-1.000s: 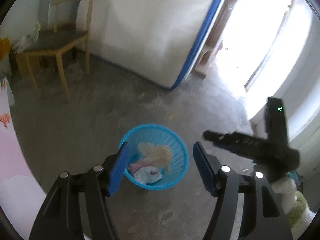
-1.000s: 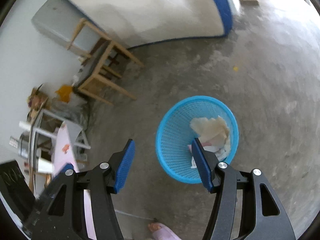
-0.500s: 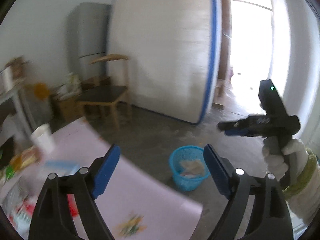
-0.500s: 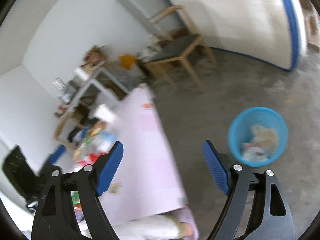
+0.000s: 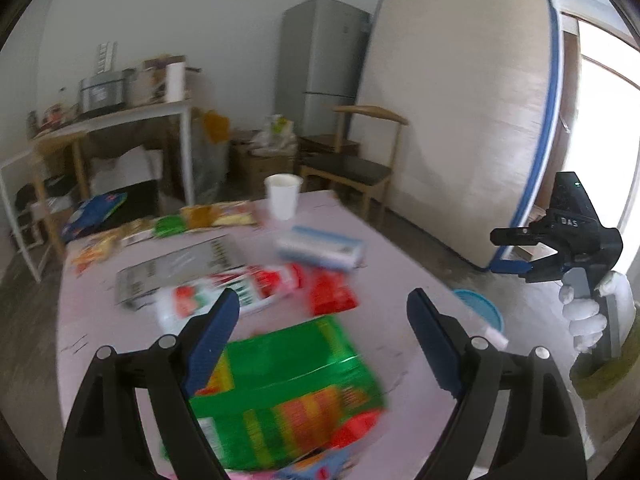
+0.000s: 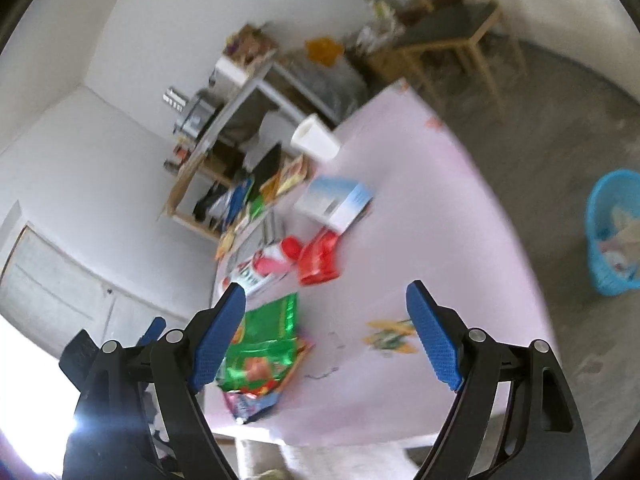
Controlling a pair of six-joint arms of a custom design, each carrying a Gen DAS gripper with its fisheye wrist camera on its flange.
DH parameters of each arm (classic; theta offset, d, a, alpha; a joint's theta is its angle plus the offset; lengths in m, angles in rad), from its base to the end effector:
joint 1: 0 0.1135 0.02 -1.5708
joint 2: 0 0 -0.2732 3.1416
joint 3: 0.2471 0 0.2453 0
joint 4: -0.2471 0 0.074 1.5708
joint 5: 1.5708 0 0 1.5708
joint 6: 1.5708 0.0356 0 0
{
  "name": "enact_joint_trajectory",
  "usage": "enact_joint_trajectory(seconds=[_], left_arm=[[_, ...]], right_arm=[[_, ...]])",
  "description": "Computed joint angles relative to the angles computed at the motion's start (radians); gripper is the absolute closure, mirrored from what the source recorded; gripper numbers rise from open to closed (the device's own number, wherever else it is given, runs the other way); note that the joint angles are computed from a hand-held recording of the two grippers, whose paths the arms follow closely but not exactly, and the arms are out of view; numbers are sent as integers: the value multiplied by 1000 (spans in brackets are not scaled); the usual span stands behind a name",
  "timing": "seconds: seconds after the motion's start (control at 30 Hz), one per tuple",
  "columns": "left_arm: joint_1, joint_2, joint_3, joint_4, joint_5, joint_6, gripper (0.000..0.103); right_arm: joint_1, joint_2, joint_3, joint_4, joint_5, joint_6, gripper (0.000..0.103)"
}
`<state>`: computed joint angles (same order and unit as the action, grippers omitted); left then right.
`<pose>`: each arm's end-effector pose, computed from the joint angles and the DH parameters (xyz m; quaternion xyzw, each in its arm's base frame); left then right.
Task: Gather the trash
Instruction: 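Swing both open grippers back over the table, then grasp the red snack packet with the right gripper while the left gripper grasps the blue tissue box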
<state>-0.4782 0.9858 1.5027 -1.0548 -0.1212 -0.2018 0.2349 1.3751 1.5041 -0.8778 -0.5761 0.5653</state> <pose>0.1264 -0.0607 0.4550 0.0900 0.8638 -0.1147 0.4822 0.2591 0.0820 0.4009 0.0326 0.8857 0.3891 0.2514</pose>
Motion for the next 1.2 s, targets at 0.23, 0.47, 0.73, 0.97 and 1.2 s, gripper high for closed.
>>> enact_joint_trajectory(seconds=[0.23, 0.47, 0.73, 0.97, 1.2], left_arm=[[365, -97, -151, 7, 287, 87, 20], [481, -84, -202, 7, 405, 131, 20], [412, -125, -232, -40, 410, 133, 19], [531, -134, -235, -75, 492, 192, 20], [639, -84, -204, -80, 557, 242, 20]], right_arm=[[213, 231, 150, 8, 101, 94, 28], [312, 530, 450, -135, 299, 54, 32], [424, 720, 744, -330, 572, -115, 45], [422, 679, 693, -344, 593, -187, 64], [418, 544, 497, -290, 558, -222, 65]])
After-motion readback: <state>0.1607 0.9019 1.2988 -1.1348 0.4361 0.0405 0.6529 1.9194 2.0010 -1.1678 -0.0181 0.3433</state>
